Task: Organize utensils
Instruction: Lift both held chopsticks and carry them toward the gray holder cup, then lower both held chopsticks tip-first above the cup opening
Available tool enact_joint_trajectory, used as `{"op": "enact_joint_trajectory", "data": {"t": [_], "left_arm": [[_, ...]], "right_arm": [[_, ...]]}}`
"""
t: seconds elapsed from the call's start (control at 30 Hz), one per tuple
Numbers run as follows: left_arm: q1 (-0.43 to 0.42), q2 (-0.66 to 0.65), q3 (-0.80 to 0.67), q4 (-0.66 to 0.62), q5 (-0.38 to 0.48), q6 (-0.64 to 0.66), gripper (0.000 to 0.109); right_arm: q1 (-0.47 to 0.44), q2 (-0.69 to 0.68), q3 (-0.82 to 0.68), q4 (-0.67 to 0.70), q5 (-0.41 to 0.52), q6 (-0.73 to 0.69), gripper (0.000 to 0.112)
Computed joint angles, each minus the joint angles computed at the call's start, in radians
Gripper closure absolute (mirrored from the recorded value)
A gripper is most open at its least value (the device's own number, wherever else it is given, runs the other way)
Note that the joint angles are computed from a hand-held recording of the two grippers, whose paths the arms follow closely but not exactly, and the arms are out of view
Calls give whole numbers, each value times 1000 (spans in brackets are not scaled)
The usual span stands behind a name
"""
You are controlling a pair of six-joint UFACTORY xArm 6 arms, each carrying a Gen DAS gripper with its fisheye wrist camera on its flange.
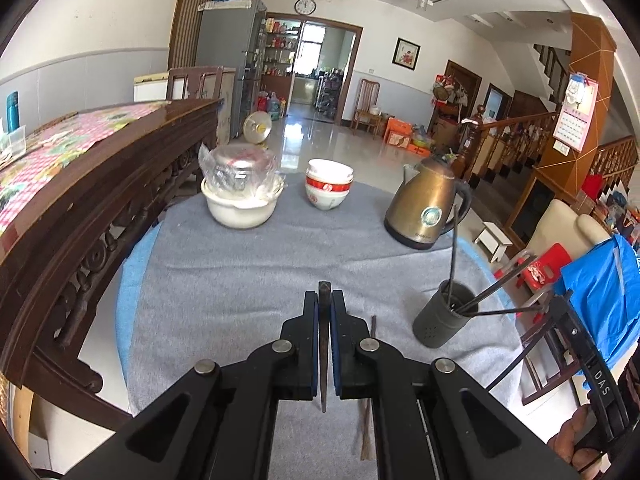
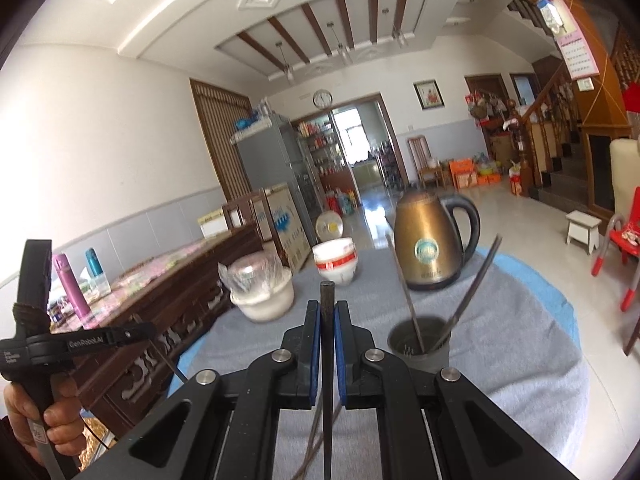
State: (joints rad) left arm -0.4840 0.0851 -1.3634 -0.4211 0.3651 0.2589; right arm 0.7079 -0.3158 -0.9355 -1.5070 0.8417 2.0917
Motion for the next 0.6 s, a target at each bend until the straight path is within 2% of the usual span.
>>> {"op": "enact_joint_trajectory", "data": {"t": [0.3, 0.6], "left_arm": [[-63, 23, -92, -1, -26, 33, 103], [-119, 60, -181, -63, -77, 88, 103]], "right_arm": [[-24, -46, -21, -93, 44, -9, 105], [-64, -84, -23, -171, 65, 44, 105]]}}
